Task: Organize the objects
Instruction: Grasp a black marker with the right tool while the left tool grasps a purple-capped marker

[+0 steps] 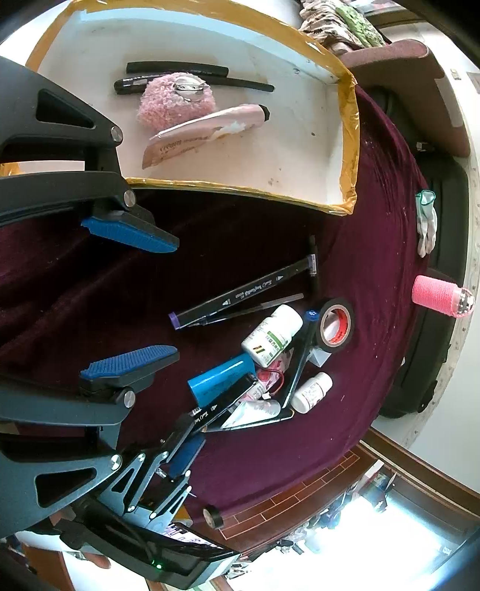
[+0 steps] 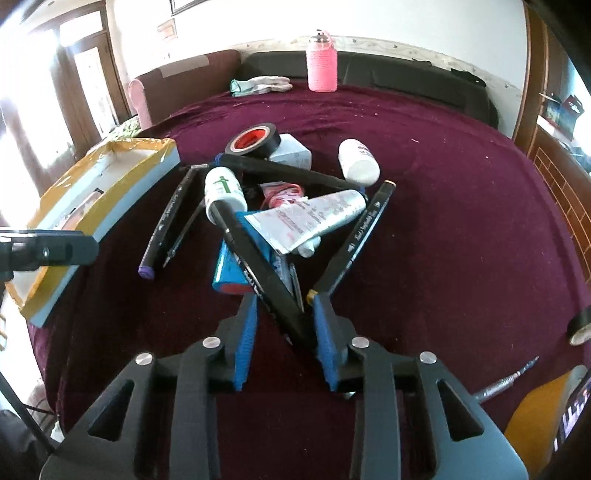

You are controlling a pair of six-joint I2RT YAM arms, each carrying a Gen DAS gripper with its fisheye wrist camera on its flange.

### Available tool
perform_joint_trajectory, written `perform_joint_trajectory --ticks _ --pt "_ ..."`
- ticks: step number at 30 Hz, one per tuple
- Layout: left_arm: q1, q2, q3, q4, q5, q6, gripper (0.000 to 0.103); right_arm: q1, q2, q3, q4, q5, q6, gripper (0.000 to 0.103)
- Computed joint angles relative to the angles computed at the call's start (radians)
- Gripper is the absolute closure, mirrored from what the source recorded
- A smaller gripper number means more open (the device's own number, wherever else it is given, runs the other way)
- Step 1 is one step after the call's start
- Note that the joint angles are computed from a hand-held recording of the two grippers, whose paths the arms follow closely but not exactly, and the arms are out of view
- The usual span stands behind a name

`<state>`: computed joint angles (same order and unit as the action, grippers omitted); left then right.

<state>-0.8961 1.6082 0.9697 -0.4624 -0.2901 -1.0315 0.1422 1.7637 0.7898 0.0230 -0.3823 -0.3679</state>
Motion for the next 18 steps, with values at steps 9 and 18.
perform_joint_trajectory --ticks 9,18 --pt "0.030 0.040 0.030 0.015 0.042 0.025 0.056 0.007 -0.024 -0.011 -0.041 -0.030 -0.010 0.090" --pt "0.138 0.148 0.105 0.063 0.159 0.089 0.057 0.035 -0.097 -0.093 -0.064 -0.049 0.197 0.090"
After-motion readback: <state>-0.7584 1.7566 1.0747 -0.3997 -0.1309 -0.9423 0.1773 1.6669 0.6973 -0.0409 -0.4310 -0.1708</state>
